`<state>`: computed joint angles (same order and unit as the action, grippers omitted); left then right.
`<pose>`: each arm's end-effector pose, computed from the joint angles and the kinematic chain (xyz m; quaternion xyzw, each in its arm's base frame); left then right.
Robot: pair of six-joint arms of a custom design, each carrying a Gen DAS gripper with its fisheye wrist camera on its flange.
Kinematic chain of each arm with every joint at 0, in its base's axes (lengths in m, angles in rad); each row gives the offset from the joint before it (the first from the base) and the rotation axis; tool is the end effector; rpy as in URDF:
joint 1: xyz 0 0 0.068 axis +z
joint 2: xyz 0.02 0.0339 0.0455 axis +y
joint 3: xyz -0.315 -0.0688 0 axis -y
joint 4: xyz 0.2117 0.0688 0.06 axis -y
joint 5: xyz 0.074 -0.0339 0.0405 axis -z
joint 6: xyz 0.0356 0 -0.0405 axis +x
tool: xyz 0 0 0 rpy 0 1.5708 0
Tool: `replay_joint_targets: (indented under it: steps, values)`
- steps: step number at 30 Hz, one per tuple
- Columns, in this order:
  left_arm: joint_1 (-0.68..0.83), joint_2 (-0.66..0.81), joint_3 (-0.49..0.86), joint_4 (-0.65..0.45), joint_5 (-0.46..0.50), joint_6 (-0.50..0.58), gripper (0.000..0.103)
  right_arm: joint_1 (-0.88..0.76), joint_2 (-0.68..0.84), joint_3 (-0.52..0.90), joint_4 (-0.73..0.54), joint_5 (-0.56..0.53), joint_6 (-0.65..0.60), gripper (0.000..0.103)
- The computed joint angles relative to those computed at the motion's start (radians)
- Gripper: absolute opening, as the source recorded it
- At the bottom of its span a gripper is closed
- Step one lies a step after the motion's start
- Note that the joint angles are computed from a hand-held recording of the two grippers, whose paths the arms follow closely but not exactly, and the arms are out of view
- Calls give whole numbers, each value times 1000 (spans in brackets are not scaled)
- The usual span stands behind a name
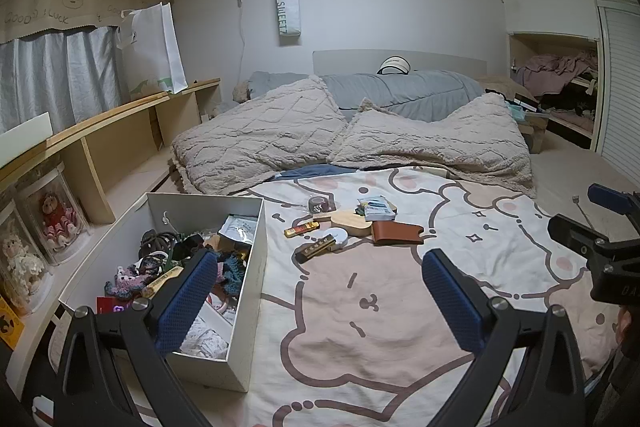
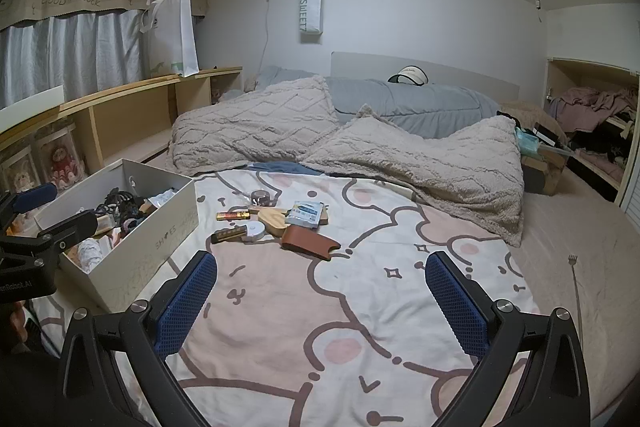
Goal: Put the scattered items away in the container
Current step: 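Move both tools toward the scattered items on the bed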
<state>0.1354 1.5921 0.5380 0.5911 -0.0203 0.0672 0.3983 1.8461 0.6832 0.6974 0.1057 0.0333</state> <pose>0.2788 0.0387 0.2251 -0.0343 0.8498 0.0618 0.5224 0.3171 0.1294 0.1970 -0.1270 0.8409 0.0683 0.5217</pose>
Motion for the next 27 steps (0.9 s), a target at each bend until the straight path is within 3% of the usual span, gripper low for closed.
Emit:
replay_joint_targets:
  steps: [12,27]
  values:
    - [-1,0,-1,2,-8,-1,103,1,0,1,-5,0,1,103]
    - [-14,69,87,-85,33,56,103,-13,32,36,-23,-15,12,103]
